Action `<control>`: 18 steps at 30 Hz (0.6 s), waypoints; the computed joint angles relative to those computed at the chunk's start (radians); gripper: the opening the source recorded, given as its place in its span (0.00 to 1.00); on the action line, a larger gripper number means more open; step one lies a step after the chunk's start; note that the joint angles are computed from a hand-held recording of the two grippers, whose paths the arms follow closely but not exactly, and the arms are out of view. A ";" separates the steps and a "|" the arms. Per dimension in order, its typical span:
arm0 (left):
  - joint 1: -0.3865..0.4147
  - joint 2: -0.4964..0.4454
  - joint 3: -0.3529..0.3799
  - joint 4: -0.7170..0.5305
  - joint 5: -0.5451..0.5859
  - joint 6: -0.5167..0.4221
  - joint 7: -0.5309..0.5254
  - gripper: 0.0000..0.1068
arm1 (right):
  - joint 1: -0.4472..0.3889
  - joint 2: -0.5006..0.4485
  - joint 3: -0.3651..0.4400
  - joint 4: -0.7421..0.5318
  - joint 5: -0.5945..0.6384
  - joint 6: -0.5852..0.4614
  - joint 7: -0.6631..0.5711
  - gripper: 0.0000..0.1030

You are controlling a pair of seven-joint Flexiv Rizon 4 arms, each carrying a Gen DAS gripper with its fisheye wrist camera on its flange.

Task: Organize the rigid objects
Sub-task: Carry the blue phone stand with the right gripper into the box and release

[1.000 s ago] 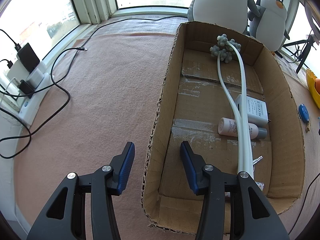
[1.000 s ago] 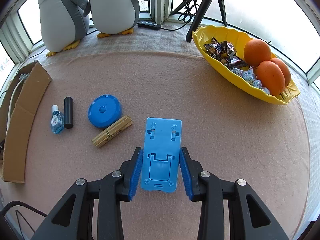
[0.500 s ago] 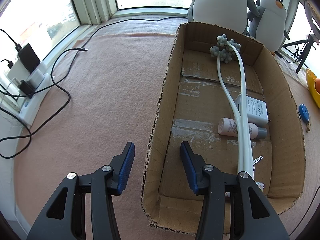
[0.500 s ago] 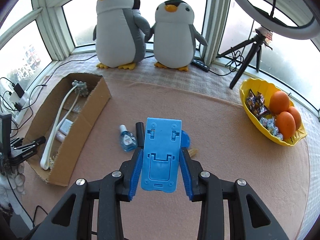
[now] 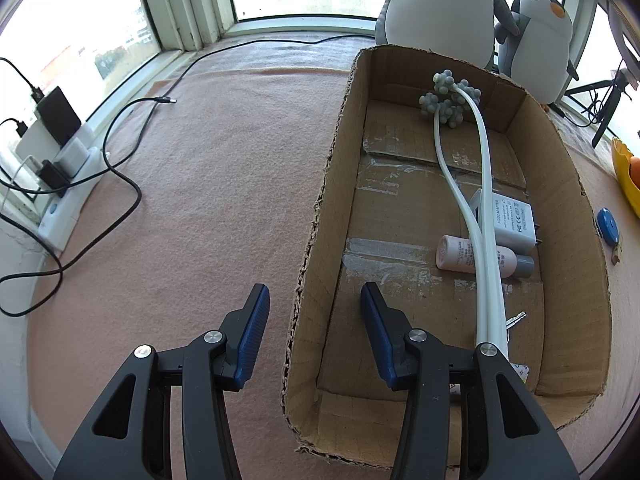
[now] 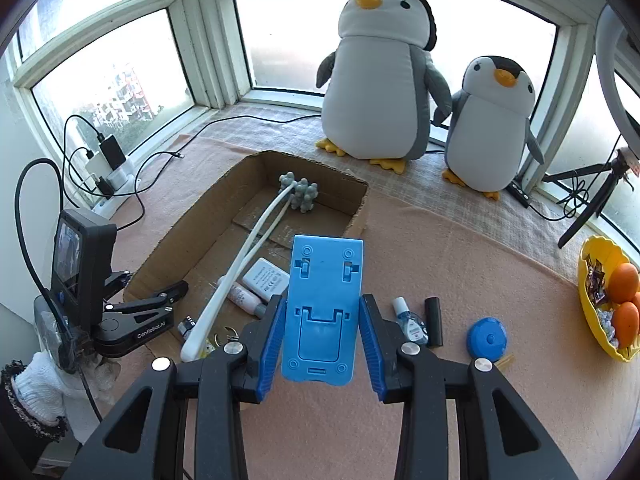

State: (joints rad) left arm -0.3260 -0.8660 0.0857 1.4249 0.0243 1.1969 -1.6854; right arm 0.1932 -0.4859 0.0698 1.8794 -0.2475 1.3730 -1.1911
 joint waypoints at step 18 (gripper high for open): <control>0.001 -0.001 0.000 -0.001 0.001 0.001 0.000 0.44 | 0.036 -0.098 0.063 -0.104 0.034 -0.033 -0.060 0.33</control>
State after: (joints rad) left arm -0.3254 -0.8667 0.0855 1.4239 0.0251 1.1976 -1.6853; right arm 0.2289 -0.5841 0.1329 1.7757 -0.2139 1.3404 -1.2509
